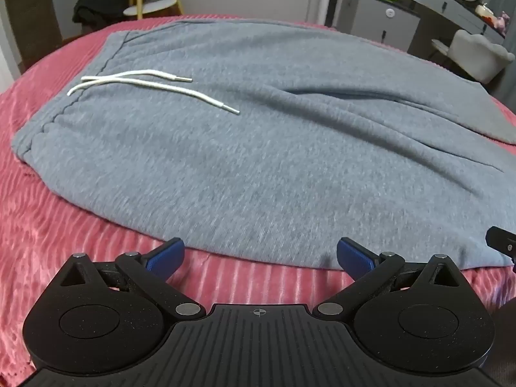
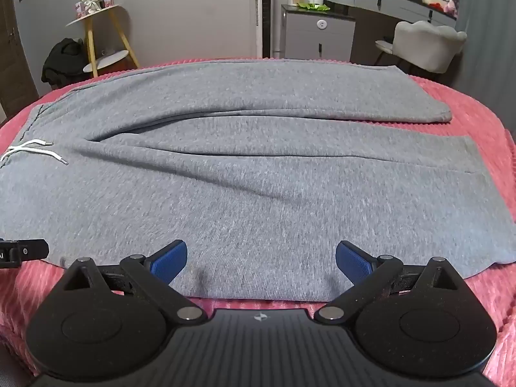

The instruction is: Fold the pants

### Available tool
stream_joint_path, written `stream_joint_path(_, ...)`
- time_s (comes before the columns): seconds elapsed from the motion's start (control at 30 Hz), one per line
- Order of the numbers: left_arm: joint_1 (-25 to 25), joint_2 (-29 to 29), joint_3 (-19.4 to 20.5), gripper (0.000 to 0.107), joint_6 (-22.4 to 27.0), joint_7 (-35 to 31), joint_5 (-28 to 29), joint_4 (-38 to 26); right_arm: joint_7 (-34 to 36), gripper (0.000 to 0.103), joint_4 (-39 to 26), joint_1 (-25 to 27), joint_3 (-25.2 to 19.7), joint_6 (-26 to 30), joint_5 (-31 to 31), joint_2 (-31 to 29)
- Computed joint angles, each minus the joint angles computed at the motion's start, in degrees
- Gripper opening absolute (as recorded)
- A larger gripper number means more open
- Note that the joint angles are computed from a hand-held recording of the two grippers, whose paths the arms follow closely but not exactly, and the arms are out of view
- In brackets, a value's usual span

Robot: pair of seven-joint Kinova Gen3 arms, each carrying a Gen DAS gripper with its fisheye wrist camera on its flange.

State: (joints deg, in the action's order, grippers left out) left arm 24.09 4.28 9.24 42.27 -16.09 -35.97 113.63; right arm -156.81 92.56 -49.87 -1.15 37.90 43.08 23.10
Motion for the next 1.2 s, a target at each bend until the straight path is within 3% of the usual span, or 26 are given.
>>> stream_joint_path(1.2, 0.1, 0.5, -0.2, 0.103, 0.5, -0.9, 1.2, 0.0, -0.5, 0.099, 0.5, 0.9, 0.0, -0.8, -1.4, -0.5)
